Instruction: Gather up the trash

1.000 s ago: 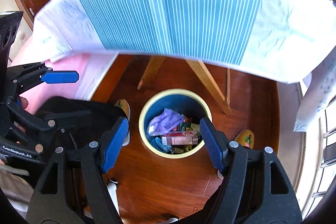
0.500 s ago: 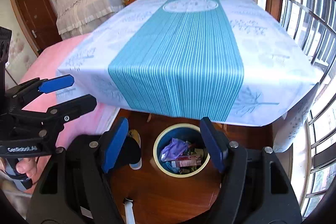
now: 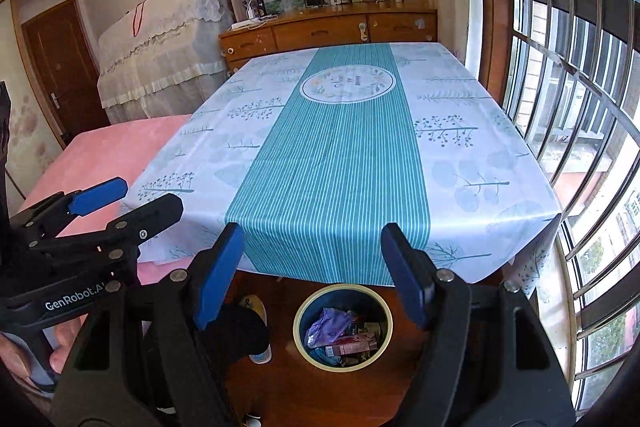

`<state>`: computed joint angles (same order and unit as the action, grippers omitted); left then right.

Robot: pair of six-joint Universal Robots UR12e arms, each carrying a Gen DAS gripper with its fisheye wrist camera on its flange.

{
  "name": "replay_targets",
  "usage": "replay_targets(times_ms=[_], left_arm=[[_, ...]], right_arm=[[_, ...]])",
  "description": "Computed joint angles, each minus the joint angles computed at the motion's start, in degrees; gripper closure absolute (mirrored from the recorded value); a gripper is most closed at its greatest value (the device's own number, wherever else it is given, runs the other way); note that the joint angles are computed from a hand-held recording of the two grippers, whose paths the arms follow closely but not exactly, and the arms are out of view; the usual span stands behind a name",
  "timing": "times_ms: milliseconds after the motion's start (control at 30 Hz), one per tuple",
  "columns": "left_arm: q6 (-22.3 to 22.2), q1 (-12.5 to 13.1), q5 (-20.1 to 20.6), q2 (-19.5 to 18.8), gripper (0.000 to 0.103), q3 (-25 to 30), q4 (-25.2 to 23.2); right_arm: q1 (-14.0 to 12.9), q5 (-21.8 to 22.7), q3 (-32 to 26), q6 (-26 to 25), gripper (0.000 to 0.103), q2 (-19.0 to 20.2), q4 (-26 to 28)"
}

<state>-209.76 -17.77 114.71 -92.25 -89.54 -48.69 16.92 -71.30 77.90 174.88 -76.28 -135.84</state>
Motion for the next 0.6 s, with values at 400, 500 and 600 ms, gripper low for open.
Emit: replay_targets(times_ms=[400, 500, 600], left_arm=[[-4.87, -0.07, 2.44, -0.91, 0.022, 3.49, -3.67], [-5.32, 0.14, 2.54, -1.18, 0.022, 4.03, -4.41], [-5.89, 0.22, 2.67, -1.50, 0.022, 4.56, -5.03]], right_arm=[[-0.11, 0.59, -3.96, 2.24, 0.034, 1.18, 0.84], [0.07, 0.02, -4.45, 2.26, 0.034, 1.48, 0.80], [0.21, -0.49, -4.87, 2.34, 0.034, 1.67, 0.78]])
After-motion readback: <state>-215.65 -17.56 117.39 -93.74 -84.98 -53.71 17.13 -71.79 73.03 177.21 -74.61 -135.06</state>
